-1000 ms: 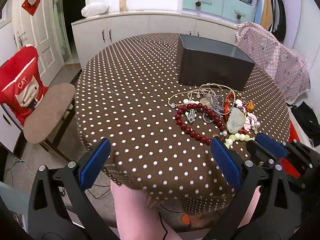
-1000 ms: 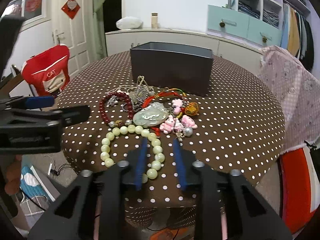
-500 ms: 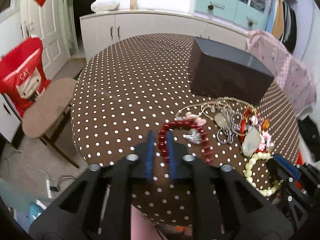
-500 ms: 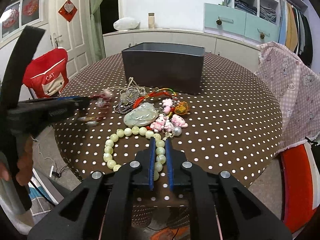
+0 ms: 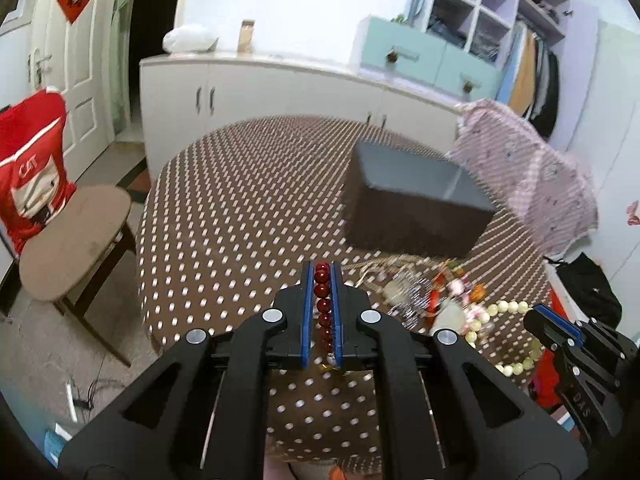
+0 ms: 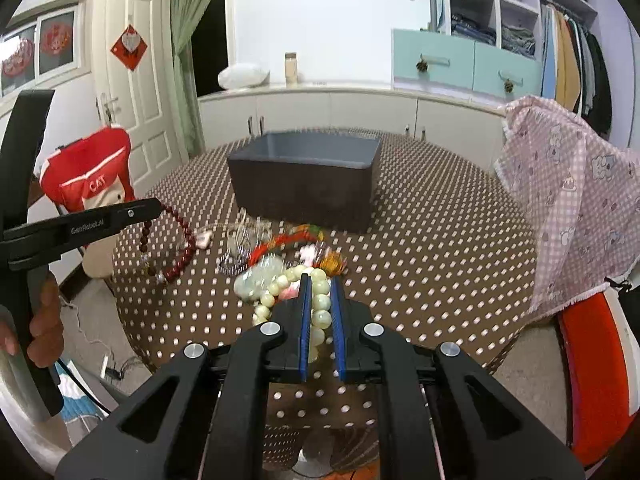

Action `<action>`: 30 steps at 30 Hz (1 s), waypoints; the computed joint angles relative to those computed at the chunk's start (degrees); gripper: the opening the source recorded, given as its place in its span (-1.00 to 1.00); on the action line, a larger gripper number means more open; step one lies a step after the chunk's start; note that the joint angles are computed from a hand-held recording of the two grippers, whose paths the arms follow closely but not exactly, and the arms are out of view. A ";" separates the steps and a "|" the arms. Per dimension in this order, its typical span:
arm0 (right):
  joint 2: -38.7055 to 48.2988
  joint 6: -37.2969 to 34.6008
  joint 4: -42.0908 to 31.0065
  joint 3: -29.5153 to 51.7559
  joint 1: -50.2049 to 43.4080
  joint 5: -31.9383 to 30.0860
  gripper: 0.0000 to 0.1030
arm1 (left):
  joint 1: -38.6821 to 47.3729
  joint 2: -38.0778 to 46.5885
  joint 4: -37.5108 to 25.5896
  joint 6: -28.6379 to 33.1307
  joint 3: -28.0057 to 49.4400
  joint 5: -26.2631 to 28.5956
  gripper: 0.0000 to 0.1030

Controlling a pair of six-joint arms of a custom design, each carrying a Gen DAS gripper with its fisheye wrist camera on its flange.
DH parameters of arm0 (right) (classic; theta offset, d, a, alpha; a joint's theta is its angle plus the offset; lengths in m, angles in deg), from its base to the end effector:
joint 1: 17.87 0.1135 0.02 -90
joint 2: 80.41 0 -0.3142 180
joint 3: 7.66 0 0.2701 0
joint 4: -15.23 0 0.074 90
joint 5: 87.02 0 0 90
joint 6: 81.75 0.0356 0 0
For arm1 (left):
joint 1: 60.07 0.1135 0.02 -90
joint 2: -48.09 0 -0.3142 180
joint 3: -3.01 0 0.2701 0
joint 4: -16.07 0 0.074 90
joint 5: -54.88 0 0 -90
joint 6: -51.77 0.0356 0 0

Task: Organize jewelry
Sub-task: 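Carry both bracelets over the grey box and open both tools to drop them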

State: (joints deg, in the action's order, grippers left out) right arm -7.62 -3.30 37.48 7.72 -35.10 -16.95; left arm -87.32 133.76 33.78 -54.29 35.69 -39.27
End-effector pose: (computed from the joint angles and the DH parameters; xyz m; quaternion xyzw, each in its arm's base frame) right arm 0.1568 -0.0359 0.1242 -0.0363 0.8771 0.0361 0.4775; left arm 0.2219 -0.1114 0.1479 0.0700 0.8849 -0.1396 0.4387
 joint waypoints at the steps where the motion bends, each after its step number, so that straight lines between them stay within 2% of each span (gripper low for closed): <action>1: -1.19 0.06 -0.75 0.28 -0.54 -0.14 -0.84 | -0.25 -0.67 0.35 0.24 -0.01 0.14 -0.84; 13: -5.23 0.18 -3.97 5.01 -5.68 -2.96 -0.84 | -0.66 -3.04 3.27 1.45 1.25 3.40 -0.84; 21: -5.49 2.09 -4.03 8.80 -6.70 -8.00 -0.84 | -2.14 -2.87 2.48 1.26 5.20 1.72 -0.84; 23: -5.08 2.63 -3.37 10.02 -6.06 -8.05 -0.84 | -3.05 -2.15 1.37 1.28 7.10 0.39 -0.84; 30: 1.46 4.24 -1.77 15.58 -3.77 -7.49 -0.84 | -3.44 2.84 -0.54 2.38 13.44 1.23 -0.84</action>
